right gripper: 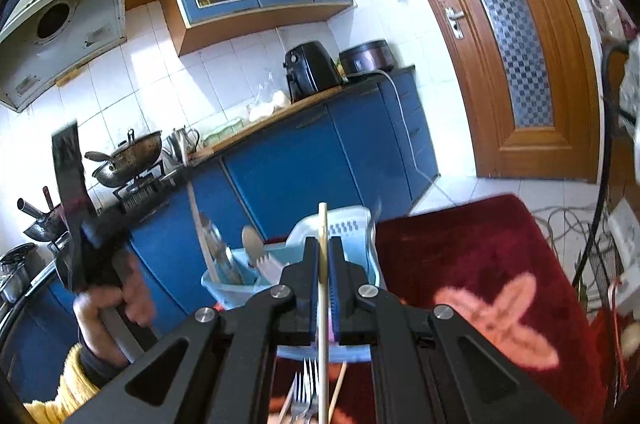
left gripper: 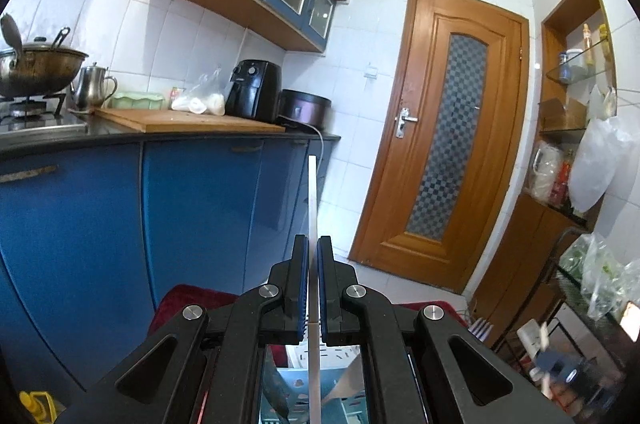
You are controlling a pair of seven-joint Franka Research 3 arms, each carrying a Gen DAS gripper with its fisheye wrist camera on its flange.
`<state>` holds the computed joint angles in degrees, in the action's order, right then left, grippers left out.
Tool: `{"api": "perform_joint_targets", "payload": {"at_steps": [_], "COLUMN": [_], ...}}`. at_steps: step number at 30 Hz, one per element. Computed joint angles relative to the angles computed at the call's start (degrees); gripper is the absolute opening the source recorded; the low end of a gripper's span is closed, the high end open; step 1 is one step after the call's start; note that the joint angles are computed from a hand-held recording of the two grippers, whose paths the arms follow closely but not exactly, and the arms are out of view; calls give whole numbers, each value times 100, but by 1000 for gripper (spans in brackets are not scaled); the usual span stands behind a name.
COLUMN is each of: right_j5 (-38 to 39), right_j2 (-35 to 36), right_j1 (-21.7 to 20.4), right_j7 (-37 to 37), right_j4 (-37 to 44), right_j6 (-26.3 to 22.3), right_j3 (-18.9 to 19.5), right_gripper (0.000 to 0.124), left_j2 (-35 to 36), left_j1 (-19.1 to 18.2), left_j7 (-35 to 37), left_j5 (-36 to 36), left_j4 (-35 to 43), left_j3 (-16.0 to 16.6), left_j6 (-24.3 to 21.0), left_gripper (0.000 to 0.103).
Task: Organize utensils
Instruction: 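Lift the chopstick with the left tool while the right tool carries its chopstick to the holder, then lower the chopstick into the holder and open the left tool while the right tool releases its chopstick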
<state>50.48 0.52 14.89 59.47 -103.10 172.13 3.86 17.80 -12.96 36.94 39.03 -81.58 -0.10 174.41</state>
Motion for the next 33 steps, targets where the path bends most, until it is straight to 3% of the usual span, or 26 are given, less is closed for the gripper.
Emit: {"api": "perform_joint_targets", "payload": {"at_steps": [8, 15, 17, 19, 22, 24, 29, 30, 33], "right_j5": [519, 68, -338, -786, -1154, -1316, -1803, -1881, -2132], "right_j2": [774, 1717, 1960, 2171, 2389, 2501, 2671, 2684, 2663], "right_j1": [-153, -338, -223, 43, 162, 132, 182, 254, 105], "right_j7": [-710, -582, -257, 184, 534, 651, 820, 884, 1020], "right_j4": [1094, 2227, 2456, 2639, 2799, 2845, 2757, 2732, 2583], "right_j6": [464, 925, 1046, 1126, 1203, 1322, 1827, 1827, 1800], "right_j3": [317, 677, 550, 190, 0, 38, 31, -69, 105], "right_gripper": [6, 6, 6, 6, 6, 6, 6, 6, 6], "left_j2": [209, 268, 281, 292, 332, 407, 497, 505, 517], "left_j1": [-147, -136, -163, -207, -34, 83, 64, 64, 26], "left_j7": [-188, -232, -292, -372, -158, 88, 349, 392, 449], "left_j5": [236, 287, 320, 387, 144, -84, -362, -409, -477], "left_j4": [125, 60, 46, 36, 1, 64, 115, 112, 85], "left_j3": [197, 198, 252, 322, 116, -28, -19, -24, 10], "left_j6": [-44, 62, 95, 115, 170, 160, 118, 106, 119], "left_gripper": [4, 4, 4, 4, 4, 4, 4, 4, 4]}}
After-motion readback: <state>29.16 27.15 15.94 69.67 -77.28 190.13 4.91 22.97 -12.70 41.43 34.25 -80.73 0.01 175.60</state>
